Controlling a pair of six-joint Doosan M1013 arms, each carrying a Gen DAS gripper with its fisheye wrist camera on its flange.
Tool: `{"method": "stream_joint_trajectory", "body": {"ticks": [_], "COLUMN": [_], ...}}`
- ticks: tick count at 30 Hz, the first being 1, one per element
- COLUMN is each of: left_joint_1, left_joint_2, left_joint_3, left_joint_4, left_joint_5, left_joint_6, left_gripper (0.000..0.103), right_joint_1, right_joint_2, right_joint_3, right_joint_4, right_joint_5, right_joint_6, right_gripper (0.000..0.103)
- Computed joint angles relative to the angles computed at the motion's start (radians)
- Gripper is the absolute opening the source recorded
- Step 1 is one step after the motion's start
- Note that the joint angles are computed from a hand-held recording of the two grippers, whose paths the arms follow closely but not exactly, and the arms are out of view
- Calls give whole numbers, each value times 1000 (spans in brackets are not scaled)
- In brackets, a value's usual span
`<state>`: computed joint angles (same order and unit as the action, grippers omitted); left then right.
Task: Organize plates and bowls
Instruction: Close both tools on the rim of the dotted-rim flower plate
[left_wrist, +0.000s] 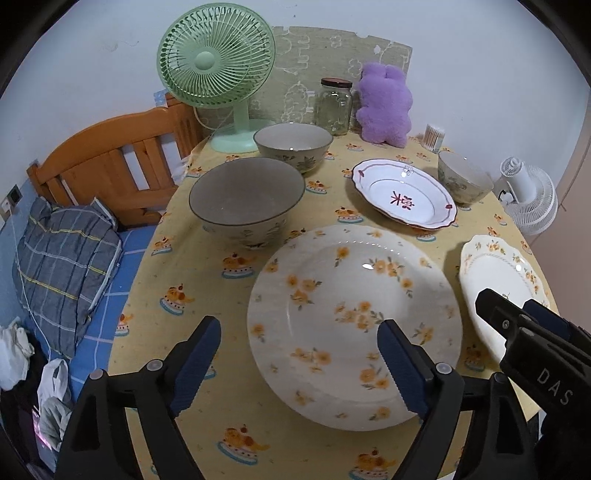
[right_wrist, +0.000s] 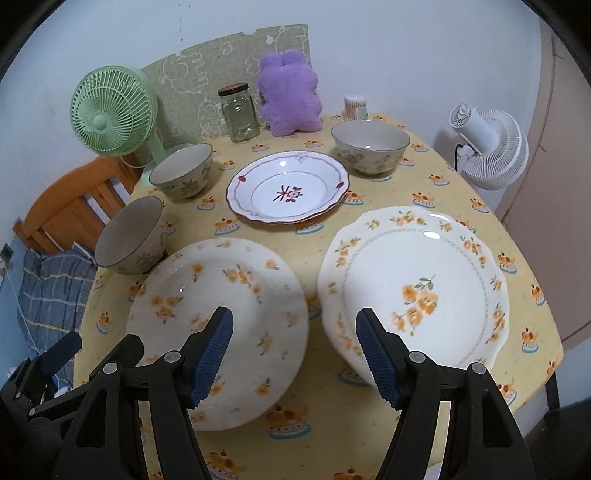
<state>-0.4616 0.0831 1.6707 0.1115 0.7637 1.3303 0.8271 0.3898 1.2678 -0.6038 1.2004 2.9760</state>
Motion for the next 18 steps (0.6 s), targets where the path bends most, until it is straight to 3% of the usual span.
{"method": "stream_joint_trajectory", "body": {"ticks": [7, 18], "left_joint_1": [16, 7], "left_joint_2": [36, 106], "left_joint_3": [-19, -70], "left_joint_4": [-19, 38], "left_joint_5": [22, 59], "left_joint_6": [1, -99], "left_gripper": [92, 92], "right_joint_1": [-12, -79], "right_joint_2": [29, 65], "right_joint_3": [-30, -40], "right_joint_4": [24, 115], "right_joint_5": [11, -86], "right_joint_6": [-46, -169], "right_gripper": [72, 72]}}
